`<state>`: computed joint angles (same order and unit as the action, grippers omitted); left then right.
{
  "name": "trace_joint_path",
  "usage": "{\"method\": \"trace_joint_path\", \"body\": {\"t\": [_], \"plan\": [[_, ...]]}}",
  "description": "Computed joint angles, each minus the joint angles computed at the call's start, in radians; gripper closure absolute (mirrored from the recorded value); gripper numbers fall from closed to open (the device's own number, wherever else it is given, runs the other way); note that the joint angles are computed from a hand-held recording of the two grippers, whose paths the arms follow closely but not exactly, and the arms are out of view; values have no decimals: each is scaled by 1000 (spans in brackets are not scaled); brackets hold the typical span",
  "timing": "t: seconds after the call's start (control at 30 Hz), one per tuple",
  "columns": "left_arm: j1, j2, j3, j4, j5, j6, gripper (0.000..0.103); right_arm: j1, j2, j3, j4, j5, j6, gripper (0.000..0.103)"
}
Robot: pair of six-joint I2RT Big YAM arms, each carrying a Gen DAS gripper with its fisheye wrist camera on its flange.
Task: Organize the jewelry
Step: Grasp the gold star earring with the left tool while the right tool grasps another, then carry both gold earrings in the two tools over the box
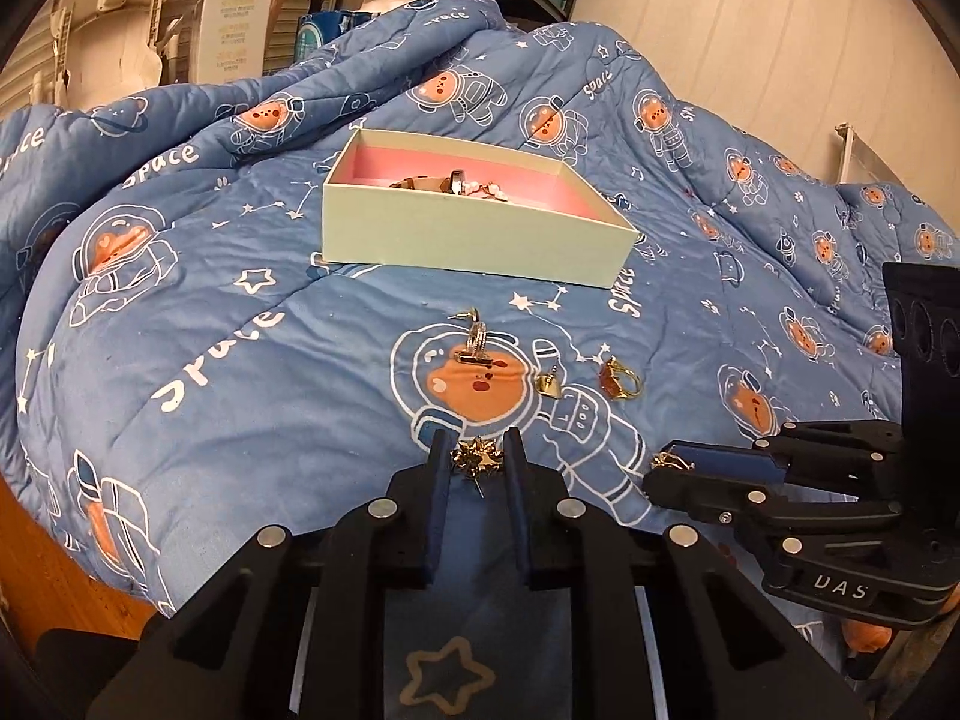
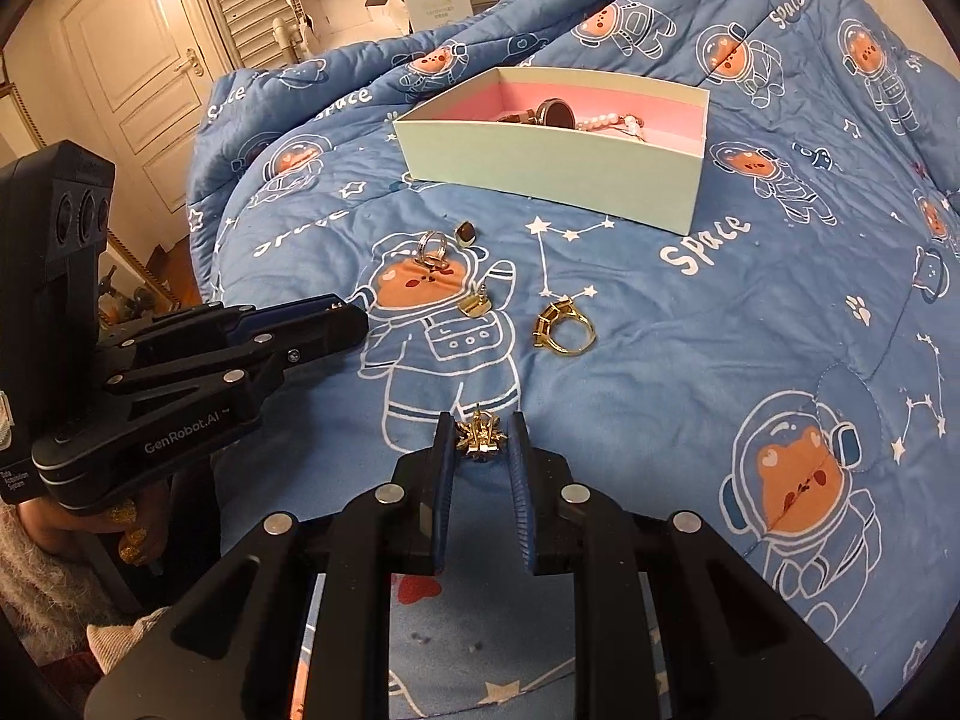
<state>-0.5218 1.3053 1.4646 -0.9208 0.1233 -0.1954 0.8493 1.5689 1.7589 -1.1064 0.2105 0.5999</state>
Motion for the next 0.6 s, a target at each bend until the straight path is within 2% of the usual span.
{"method": "trace_joint_path", "body": {"t": [0.3, 0.6], "plan": [[-5, -10, 18, 0, 16, -11, 86, 1, -8, 19, 18, -14, -18, 85], [1, 8, 58, -1, 26, 10, 86, -20, 12, 77, 18, -6, -44, 85]]}}
